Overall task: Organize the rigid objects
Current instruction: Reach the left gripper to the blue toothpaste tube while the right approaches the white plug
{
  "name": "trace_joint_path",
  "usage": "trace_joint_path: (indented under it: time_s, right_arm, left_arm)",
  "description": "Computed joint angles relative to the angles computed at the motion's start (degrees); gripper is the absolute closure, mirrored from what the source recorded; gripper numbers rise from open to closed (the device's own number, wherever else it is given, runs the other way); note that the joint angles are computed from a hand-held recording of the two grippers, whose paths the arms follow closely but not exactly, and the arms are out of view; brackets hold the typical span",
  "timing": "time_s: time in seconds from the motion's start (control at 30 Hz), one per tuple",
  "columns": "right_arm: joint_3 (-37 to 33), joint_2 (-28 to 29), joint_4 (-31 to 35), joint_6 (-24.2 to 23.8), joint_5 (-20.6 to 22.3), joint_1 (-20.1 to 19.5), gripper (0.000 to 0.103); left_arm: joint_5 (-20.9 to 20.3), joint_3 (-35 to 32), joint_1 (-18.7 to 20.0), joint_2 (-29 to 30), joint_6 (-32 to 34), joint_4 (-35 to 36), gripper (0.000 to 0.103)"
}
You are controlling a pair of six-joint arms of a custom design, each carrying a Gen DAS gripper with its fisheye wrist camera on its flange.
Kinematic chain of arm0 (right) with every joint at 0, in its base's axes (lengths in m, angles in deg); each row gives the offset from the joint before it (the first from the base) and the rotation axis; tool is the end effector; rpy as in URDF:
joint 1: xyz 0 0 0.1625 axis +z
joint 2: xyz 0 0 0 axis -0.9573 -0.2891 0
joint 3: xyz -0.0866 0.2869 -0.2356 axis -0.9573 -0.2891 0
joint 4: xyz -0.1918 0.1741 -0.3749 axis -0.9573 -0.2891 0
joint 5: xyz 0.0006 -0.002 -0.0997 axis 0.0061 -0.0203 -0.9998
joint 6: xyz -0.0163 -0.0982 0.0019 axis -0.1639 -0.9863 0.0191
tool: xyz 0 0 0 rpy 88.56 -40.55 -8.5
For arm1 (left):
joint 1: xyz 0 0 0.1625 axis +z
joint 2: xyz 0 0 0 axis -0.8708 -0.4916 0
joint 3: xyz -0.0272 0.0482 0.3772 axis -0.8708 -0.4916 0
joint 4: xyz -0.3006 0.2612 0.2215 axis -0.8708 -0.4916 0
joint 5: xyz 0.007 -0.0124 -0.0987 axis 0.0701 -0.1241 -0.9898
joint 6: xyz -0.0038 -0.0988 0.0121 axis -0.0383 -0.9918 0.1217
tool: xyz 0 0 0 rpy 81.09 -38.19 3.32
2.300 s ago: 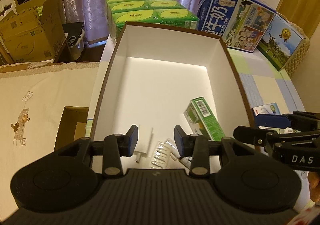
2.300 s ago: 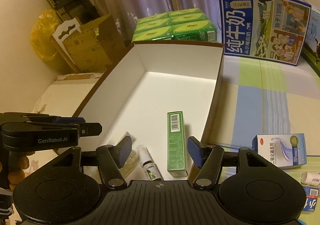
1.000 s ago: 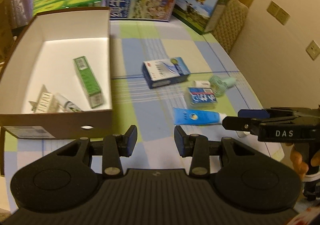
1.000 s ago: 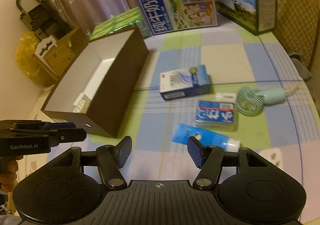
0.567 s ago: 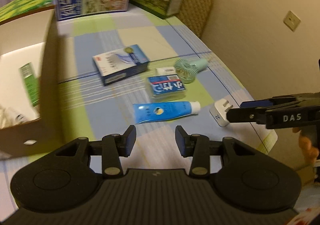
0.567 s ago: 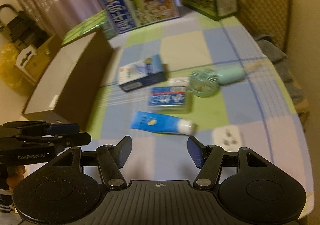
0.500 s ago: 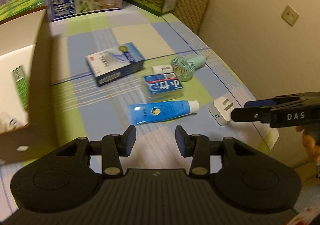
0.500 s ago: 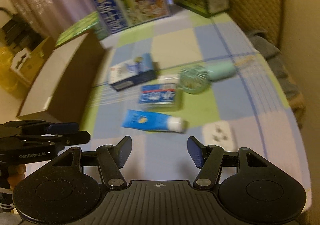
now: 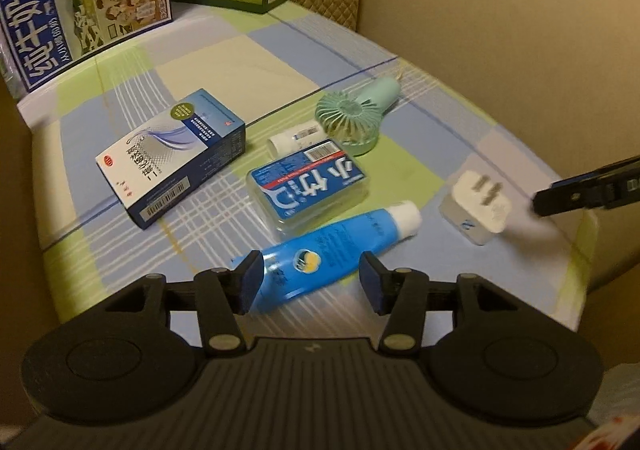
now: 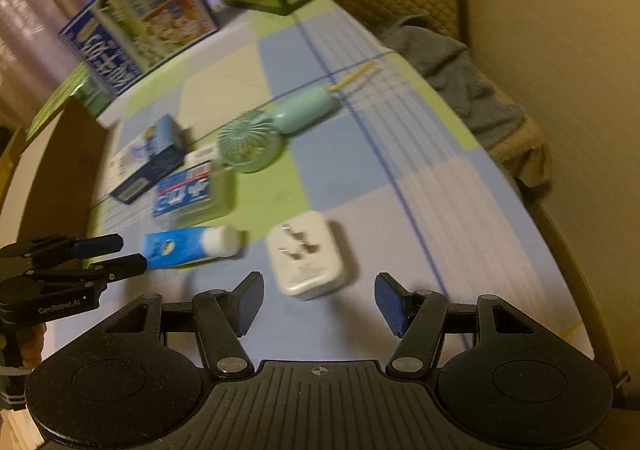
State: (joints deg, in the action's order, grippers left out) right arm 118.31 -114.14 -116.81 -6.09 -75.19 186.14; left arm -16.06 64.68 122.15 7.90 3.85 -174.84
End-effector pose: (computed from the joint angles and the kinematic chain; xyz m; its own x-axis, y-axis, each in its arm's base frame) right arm 0.2108 -0.3488 0.1179 -0.7934 0.4766 0.3786 0.0964 0.7126 -0.6950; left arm -0.1148 -0.5480 0.1480 -0.3820 0.8893 -0.2514 0.9022 0.4178 0.1070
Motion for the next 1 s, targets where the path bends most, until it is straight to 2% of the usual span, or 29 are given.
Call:
trace_joint_path:
  time_s: [0.17, 0.5, 0.7, 1.0]
  right_arm:
    - [1.3, -1.6, 0.9, 2.4, -0.6, -1.3, 0.044]
    - [2.3, -2.5, 0.7, 3.2, -0.6, -2.8, 0.044]
    - [2.3, -2.5, 0.7, 2.4, -0.4, -3.3, 0.044]
    - [2.9, -3.1, 0.7, 2.3, -0.2, -3.5, 0.044]
  left_arm:
    - [-0.7, -2.0, 0.9, 3.8, 1.4, -1.7, 0.056]
    - [-2.4, -6.6, 2.8, 7.2, 2.0, 4.6, 0.054]
    - [-3.0, -5.8, 2.7, 5.0, 3.0, 8.8, 0.053]
    - [-5.0, 1.1, 1.4, -1.9, 1.6, 12.6, 0.053]
